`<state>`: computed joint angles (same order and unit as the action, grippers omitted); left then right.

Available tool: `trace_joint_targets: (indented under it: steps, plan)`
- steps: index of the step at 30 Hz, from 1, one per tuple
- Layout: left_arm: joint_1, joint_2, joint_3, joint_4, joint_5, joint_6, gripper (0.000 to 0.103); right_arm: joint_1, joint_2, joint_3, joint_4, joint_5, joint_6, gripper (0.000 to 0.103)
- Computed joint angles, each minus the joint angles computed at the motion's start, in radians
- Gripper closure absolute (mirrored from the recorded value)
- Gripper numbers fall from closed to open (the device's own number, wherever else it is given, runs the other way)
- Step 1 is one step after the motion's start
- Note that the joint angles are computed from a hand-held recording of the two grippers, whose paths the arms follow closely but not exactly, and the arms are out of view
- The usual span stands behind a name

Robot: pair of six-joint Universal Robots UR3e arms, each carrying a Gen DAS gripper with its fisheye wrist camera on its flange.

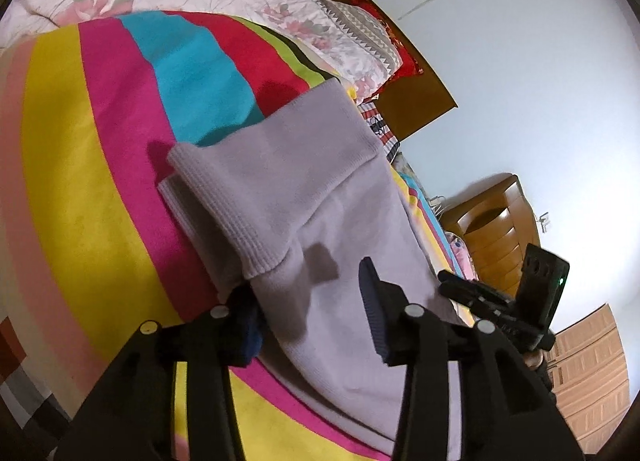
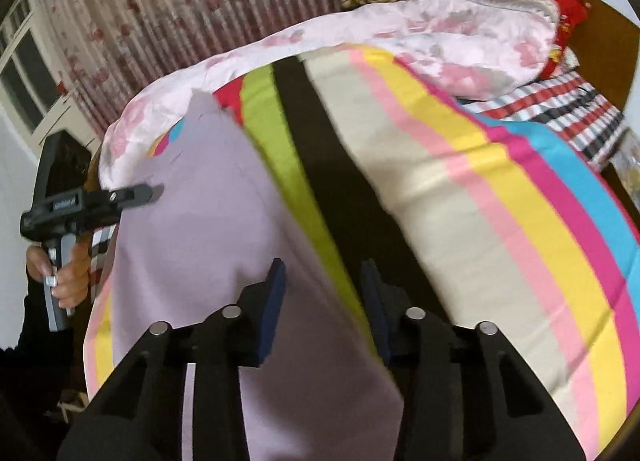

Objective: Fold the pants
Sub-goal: 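Grasp the cuff with the left tool and fold it over while the right tool holds the leg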

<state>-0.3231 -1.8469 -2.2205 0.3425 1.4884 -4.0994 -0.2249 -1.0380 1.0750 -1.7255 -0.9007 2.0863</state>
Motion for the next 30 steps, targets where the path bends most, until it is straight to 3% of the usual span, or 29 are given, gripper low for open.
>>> trace_joint_targets:
  steps: [1,5,7,8,9,11,12,16,22,30]
  plan:
    - [0.000,0.000,-0.005,0.003,0.003,-0.002,0.065,0.006,-0.012,0.031,-0.022,-0.008,-0.010,0.071]
    - [0.003,-0.001,-0.025,0.024,0.000,-0.009,0.070,0.030,-0.085,0.178,-0.191,-0.064,0.046,0.071]
    - [0.014,0.005,-0.033,0.027,-0.012,-0.009,0.070,0.014,-0.243,0.378,-0.367,-0.075,0.077,0.070]
    - [0.013,0.005,-0.032,0.026,-0.011,-0.008,0.070,-0.021,-0.346,0.475,-0.379,-0.030,0.024,0.070]
    - [0.009,0.005,-0.030,0.023,-0.005,-0.010,0.070,-0.059,-0.416,0.530,-0.342,0.025,-0.036,0.070]
    - [-0.005,0.000,-0.017,0.014,0.013,-0.017,0.070,-0.148,-0.584,0.625,-0.118,0.108,-0.229,0.070]
    - [-0.011,-0.002,-0.009,0.008,0.023,-0.020,0.070,-0.204,-0.688,0.682,0.038,0.115,-0.383,0.070]
    - [-0.046,0.000,0.025,-0.048,0.078,-0.008,0.072,-0.346,-0.960,0.900,0.251,0.028,-0.630,0.078]
    - [-0.073,0.019,0.059,-0.142,0.133,-0.012,0.080,-0.391,-1.104,1.049,0.211,-0.003,-0.655,0.085]
    - [-0.044,0.021,0.024,-0.104,0.095,-0.005,0.083,-0.376,-1.159,1.124,0.107,-0.021,-0.686,0.085]
